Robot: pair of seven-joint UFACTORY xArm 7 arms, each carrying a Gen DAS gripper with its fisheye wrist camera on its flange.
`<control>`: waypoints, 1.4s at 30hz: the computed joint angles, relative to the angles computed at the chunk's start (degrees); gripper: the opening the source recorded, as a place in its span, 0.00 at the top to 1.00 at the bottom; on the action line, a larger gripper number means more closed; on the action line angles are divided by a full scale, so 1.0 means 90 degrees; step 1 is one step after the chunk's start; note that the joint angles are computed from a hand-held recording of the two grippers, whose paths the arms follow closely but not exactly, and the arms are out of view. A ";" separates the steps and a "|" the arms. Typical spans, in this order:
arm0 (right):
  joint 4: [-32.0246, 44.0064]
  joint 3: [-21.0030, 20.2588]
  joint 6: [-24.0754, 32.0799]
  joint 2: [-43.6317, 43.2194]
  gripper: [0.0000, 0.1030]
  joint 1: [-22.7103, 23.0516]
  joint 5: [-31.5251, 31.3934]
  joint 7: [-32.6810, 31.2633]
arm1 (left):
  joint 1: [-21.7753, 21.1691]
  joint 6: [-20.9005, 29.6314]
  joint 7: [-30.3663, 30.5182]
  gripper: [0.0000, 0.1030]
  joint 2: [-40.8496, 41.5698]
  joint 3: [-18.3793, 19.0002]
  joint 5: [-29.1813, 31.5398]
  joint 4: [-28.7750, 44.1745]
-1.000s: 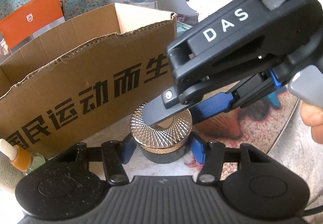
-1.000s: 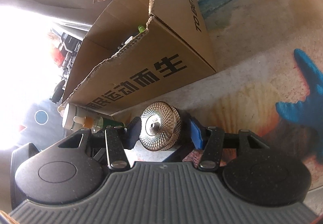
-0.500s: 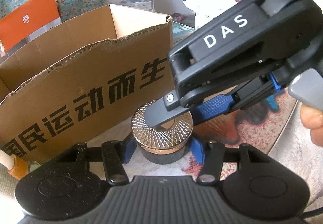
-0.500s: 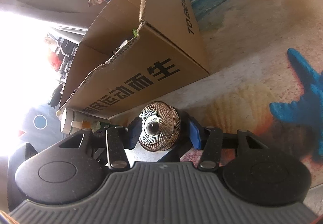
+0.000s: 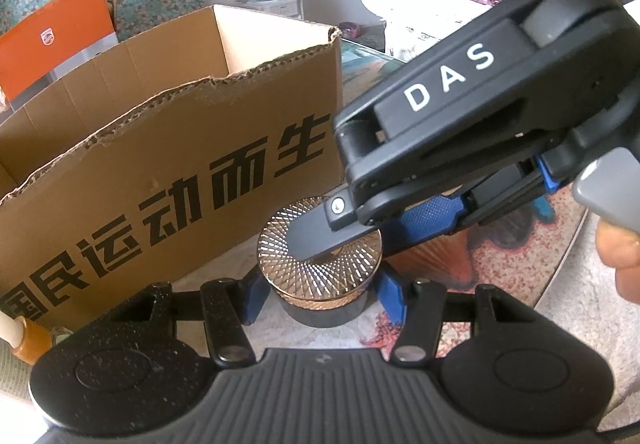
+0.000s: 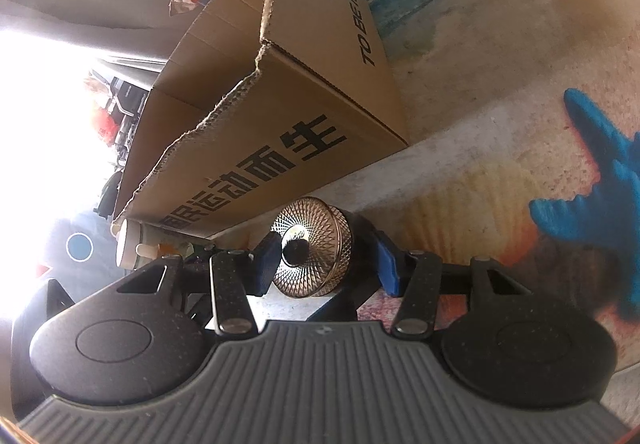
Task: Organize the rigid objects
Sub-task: 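Hold the jar closed in the right gripper and lift it off the table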
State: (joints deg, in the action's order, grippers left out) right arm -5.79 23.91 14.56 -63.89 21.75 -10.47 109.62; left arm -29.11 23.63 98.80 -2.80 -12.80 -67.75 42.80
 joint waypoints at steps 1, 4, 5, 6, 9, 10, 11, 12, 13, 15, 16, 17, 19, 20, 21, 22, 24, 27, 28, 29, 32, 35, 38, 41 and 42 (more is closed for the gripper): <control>0.0004 0.0016 -0.0005 0.0011 0.52 -0.0006 0.0005 0.0028 | -0.0005 -0.0013 -0.0017 0.44 0.0007 -0.0008 0.0010 0.0006; -0.0005 0.0055 -0.0003 0.0001 0.52 -0.0003 0.0010 0.0107 | -0.0010 -0.0024 -0.0049 0.43 0.0035 -0.0020 0.0039 0.0029; -0.0008 0.0071 0.0016 -0.0013 0.52 0.0005 0.0007 0.0135 | -0.0007 -0.0009 -0.0099 0.43 0.0041 -0.0022 0.0077 0.0041; -0.0001 0.0081 0.0028 -0.0011 0.52 0.0002 0.0000 0.0155 | -0.0001 0.0004 -0.0130 0.43 0.0051 -0.0021 0.0110 0.0054; -0.0003 0.0092 0.0060 -0.0031 0.52 0.0006 -0.0020 0.0201 | 0.0009 0.0015 -0.0187 0.43 0.0094 -0.0026 0.0172 0.0102; -0.0010 0.0093 0.0064 -0.0044 0.52 0.0009 -0.0025 0.0217 | 0.0011 0.0008 -0.0209 0.43 0.0107 -0.0033 0.0191 0.0115; -0.0012 0.0093 0.0066 -0.0047 0.52 0.0007 -0.0034 0.0226 | 0.0018 0.0016 -0.0248 0.43 0.0114 -0.0036 0.0224 0.0127; -0.0014 0.0091 0.0058 -0.0044 0.52 0.0001 -0.0043 0.0231 | 0.0022 0.0018 -0.0274 0.43 0.0127 -0.0041 0.0243 0.0139; -0.0017 0.0086 0.0050 -0.0043 0.52 0.0001 -0.0048 0.0236 | 0.0027 0.0016 -0.0288 0.43 0.0136 -0.0045 0.0253 0.0148; -0.0018 0.0082 0.0024 -0.0028 0.52 -0.0016 -0.0063 0.0239 | 0.0026 -0.0014 -0.0286 0.43 0.0145 -0.0061 0.0239 0.0152; -0.0013 0.0079 0.0016 -0.0017 0.52 -0.0023 -0.0068 0.0237 | 0.0025 -0.0027 -0.0269 0.43 0.0148 -0.0066 0.0218 0.0150; -0.0008 0.0084 0.0019 -0.0012 0.52 -0.0026 -0.0069 0.0246 | 0.0024 -0.0042 -0.0249 0.43 0.0157 -0.0070 0.0197 0.0152; -0.0002 0.0075 0.0043 -0.0013 0.52 -0.0019 -0.0078 0.0227 | 0.0036 -0.0027 -0.0253 0.43 0.0173 -0.0069 0.0224 0.0165; 0.0002 0.0074 0.0045 -0.0006 0.52 -0.0022 -0.0080 0.0225 | 0.0042 -0.0016 -0.0269 0.43 0.0160 -0.0069 0.0239 0.0152; 0.0000 0.0073 0.0034 -0.0003 0.52 -0.0026 -0.0077 0.0232 | 0.0044 -0.0009 -0.0292 0.43 0.0154 -0.0070 0.0254 0.0145; -0.0007 0.0068 0.0034 -0.0014 0.52 -0.0018 -0.0074 0.0233 | 0.0045 -0.0003 -0.0311 0.43 0.0155 -0.0070 0.0270 0.0146; -0.0015 0.0061 0.0033 -0.0024 0.52 -0.0010 -0.0072 0.0235 | 0.0049 0.0014 -0.0318 0.43 0.0160 -0.0068 0.0280 0.0155; -0.0004 0.0084 0.0082 -0.0040 0.52 0.0005 -0.0067 0.0272 | 0.0060 0.0042 -0.0288 0.44 0.0178 -0.0062 0.0259 0.0177; 0.0006 0.0100 0.0131 -0.0060 0.52 0.0029 -0.0062 0.0301 | 0.0063 0.0043 -0.0300 0.44 0.0182 -0.0066 0.0264 0.0182; 0.0025 0.0111 0.0139 -0.0035 0.52 0.0019 -0.0069 0.0312 | 0.0063 0.0044 -0.0307 0.44 0.0182 -0.0070 0.0257 0.0182; 0.0096 0.0152 0.0156 0.0046 0.53 -0.0016 -0.0097 0.0326 | 0.0049 0.0012 -0.0311 0.44 0.0164 -0.0089 0.0236 0.0155; 0.0129 0.0147 0.0221 0.0062 0.53 0.0011 -0.0094 0.0319 | 0.0038 0.0039 -0.0432 0.44 0.0137 -0.0089 0.0335 0.0143; 0.0141 0.0102 0.0314 0.0030 0.53 0.0067 -0.0076 0.0298 | 0.0027 0.0096 -0.0544 0.44 0.0087 -0.0078 0.0431 0.0109; 0.0134 0.0046 0.0458 -0.0065 0.53 0.0153 -0.0047 0.0265 | 0.0003 0.0107 -0.0558 0.45 0.0073 -0.0071 0.0447 0.0098; 0.0127 0.0042 0.0491 -0.0095 0.53 0.0170 -0.0042 0.0265 | -0.0004 0.0097 -0.0548 0.44 0.0071 -0.0069 0.0450 0.0094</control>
State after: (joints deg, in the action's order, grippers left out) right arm -4.65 24.29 18.98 -64.74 23.28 -10.85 112.00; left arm -29.15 24.50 93.87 -2.16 -13.42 -63.70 43.64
